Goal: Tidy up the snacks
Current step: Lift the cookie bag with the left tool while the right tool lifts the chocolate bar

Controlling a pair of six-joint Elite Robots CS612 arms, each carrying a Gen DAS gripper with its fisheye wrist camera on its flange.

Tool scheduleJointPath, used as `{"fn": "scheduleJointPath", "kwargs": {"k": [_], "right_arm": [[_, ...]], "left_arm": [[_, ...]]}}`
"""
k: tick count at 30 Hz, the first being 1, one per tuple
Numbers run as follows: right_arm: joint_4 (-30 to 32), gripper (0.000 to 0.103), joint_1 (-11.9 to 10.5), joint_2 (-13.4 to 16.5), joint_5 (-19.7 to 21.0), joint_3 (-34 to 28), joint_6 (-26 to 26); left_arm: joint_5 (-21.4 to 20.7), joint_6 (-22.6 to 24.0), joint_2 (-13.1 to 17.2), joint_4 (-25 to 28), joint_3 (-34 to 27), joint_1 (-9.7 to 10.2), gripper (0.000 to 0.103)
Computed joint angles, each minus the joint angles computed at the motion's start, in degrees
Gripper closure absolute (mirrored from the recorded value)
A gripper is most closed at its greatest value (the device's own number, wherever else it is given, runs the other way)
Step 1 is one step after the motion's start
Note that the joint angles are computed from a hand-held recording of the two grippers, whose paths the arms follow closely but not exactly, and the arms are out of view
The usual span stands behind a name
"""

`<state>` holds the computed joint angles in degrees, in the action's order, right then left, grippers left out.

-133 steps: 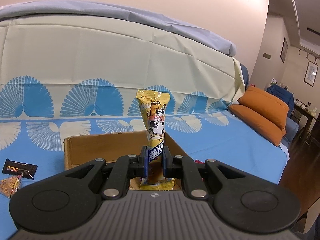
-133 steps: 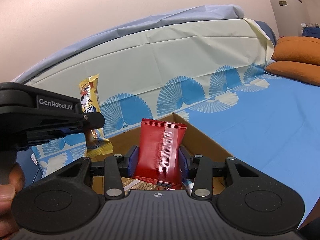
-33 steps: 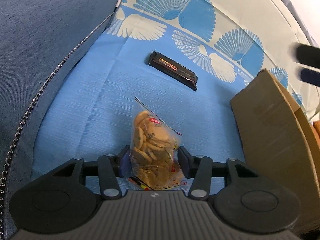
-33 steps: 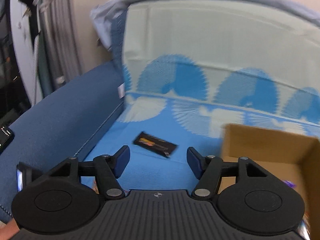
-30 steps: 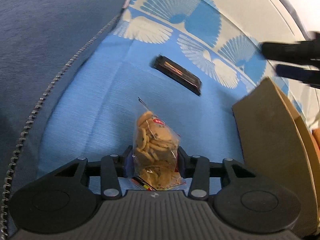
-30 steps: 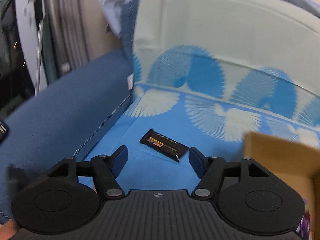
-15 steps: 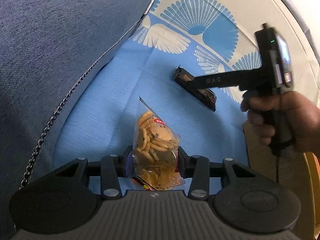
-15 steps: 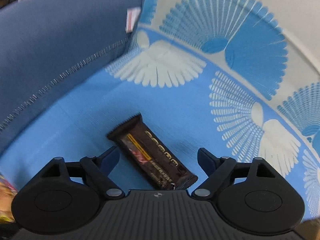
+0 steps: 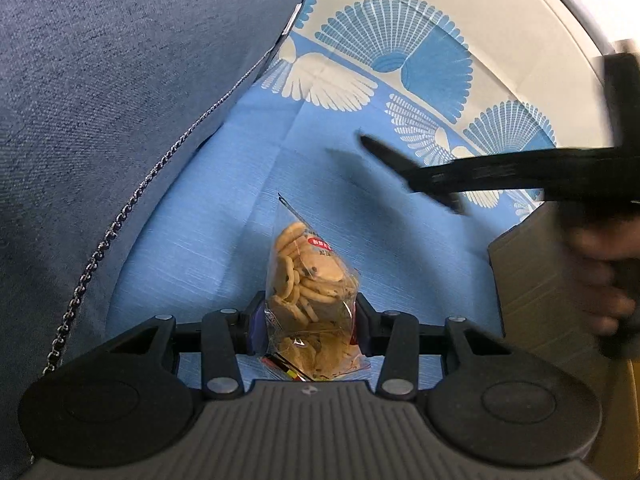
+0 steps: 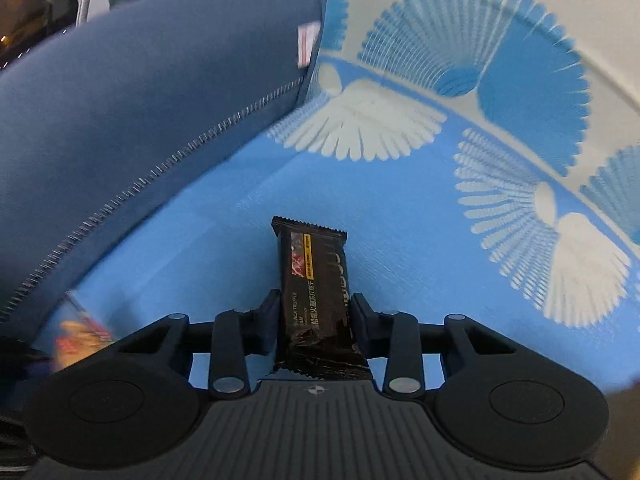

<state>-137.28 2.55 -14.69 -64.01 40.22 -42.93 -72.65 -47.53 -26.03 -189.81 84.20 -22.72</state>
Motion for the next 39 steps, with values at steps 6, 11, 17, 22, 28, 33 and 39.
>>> {"fn": "scheduleJointPath", "kwargs": {"k": [6,11,17,22,28,33,39], "right_arm": [[-12.4,0.065,-2.0,-11.6,3.2,19.5,3.5],[-23.2,0.065,-4.7,-19.9,5.2,35.2,8.7],[-30.6,0.065,-7.9,-25.2,7.3,47.8,12.6],[-35.4,0.065,-8.4,-25.4,6.2,53.4,16.5],[-37.6,0.065,-6.6,-23.9,1.0,55.5,18.6],[-34.3,0.062,-5.8,-23.6,-1.5,55.2,15.3],[-32.6,0.057,-5.4,-23.2,-2.4,54.7,14.4]], "left_arm": [[1.0,1.6,-0.2,-0.7,0.5,-0.50,0.056],[-1.0,-1.4,-1.9,2.3,1.8,-0.11,0.056],[-4.7,1.4,-6.0,6.5,5.7,-0.03,0.056],[-10.2,2.0,-6.9,5.7,8.2,-0.13,0.056],[-21.0,8.0,-6.1,3.5,7.8,1.15,0.055],[-19.8,9.8,-6.1,7.5,6.9,0.62,0.055],[-19.1,10.4,-5.7,9.5,5.7,0.24,0.054]]}}
